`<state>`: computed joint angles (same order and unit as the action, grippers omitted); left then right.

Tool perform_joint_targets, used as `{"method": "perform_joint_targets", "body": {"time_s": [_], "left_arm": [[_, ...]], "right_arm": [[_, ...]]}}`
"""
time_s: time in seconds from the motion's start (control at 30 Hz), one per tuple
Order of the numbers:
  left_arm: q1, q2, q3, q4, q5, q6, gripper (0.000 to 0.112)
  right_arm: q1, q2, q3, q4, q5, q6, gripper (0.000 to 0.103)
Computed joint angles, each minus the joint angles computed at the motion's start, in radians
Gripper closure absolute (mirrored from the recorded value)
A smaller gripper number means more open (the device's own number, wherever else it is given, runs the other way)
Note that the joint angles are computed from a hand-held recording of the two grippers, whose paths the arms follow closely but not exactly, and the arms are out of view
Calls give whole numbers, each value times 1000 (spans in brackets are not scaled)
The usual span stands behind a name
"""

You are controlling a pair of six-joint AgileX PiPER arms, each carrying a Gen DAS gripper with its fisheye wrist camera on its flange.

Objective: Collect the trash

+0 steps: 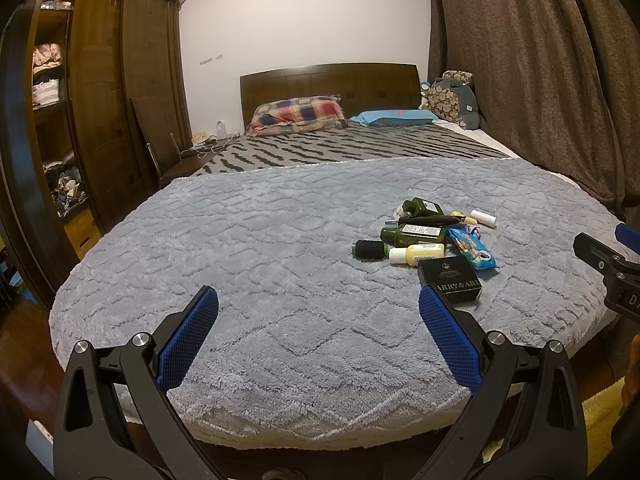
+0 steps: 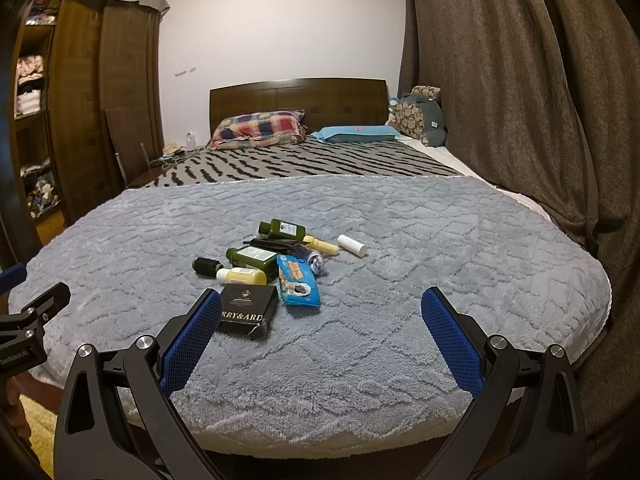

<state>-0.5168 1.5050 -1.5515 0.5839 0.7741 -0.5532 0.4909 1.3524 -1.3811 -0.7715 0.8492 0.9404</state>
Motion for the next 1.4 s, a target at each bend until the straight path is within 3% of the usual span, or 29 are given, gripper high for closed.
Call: {"method": "perform_joint_targets", "body": {"time_s": [0.57,0.8,0.87,0.93,1.0,1.3,1.4], "left_arm": [[50,114,-58,-184,-28,167,17],[59,183,-106,-278,-26,260,17],[57,208,-127,-303,-24,274,17],[48,227,-145,-292,-19,267,19],[42,249,-168,-311,-14,285,21],[26,373,-326,-445,62,383,26],[16,415,-373,-470,78,389,26]], "right_arm": [[-163,106,-13,195,-87,-137,3],[-290,261,-140,508,-137,-389,4],[-319,310,-194,601,-133,-462,12],[-337,368,-267,667,-113,-527,24],[-346,423,-344,701,-83,-561,28],[-409,713,-748,933,146,-718,33],[-401,800,-881,913,236,-712,35]]}}
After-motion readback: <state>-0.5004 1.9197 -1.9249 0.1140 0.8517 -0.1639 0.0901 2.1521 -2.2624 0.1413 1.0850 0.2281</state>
